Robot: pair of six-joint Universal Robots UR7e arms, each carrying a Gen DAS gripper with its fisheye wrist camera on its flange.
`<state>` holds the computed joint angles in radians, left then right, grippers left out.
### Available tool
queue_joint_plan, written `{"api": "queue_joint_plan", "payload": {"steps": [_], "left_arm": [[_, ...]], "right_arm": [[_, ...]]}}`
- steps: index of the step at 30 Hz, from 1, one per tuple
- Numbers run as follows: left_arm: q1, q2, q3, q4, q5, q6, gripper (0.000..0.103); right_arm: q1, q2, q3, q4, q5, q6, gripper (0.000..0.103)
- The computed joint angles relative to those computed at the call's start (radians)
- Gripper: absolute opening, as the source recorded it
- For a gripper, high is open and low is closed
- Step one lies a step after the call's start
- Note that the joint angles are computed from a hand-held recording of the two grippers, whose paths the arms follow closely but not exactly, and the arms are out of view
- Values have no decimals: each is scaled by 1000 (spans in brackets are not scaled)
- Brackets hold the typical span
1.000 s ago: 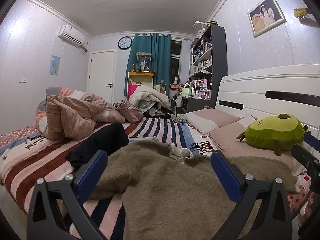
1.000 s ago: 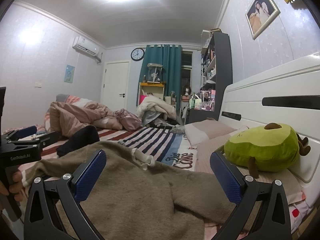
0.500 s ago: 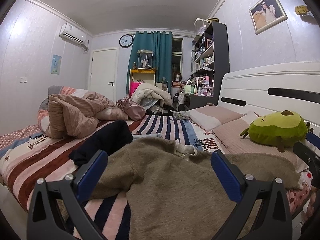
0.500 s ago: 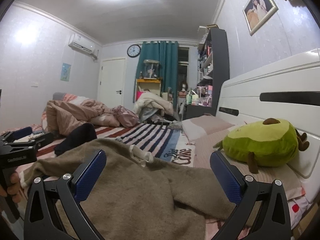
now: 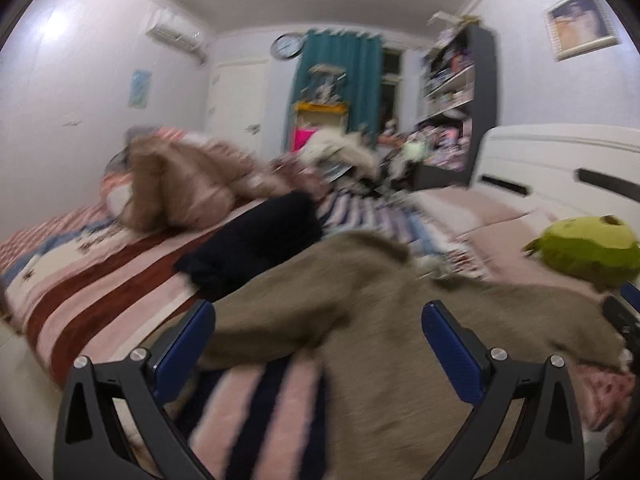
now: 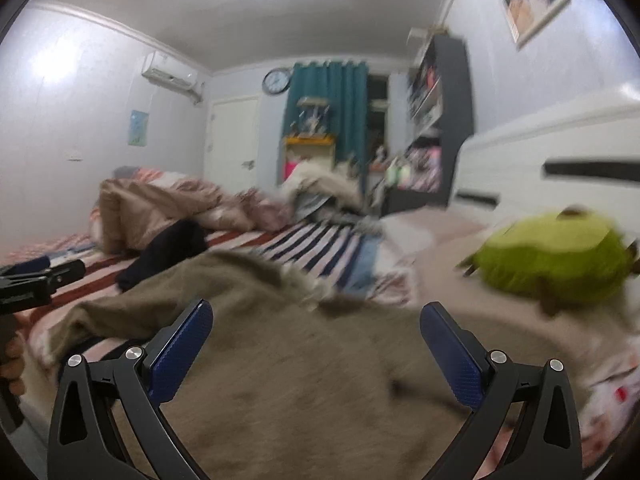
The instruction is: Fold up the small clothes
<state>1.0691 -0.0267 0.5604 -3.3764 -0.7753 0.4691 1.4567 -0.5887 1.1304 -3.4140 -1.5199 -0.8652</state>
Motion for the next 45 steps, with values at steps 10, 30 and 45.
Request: {"api": "queue_joint_plan", "payload": {"steps": [10,30,45], "left_arm": [[139,-83,75,128,171,-250,102],[168,31,-106,322,194,-281,19],[18,14,-102,176,-170,30,18]], "right_arm": [[-1,70,-99,208,-80,18,103],[19,106,-142,231,-124,-3,103],[-46,-25,10,156,31,75,103]]}}
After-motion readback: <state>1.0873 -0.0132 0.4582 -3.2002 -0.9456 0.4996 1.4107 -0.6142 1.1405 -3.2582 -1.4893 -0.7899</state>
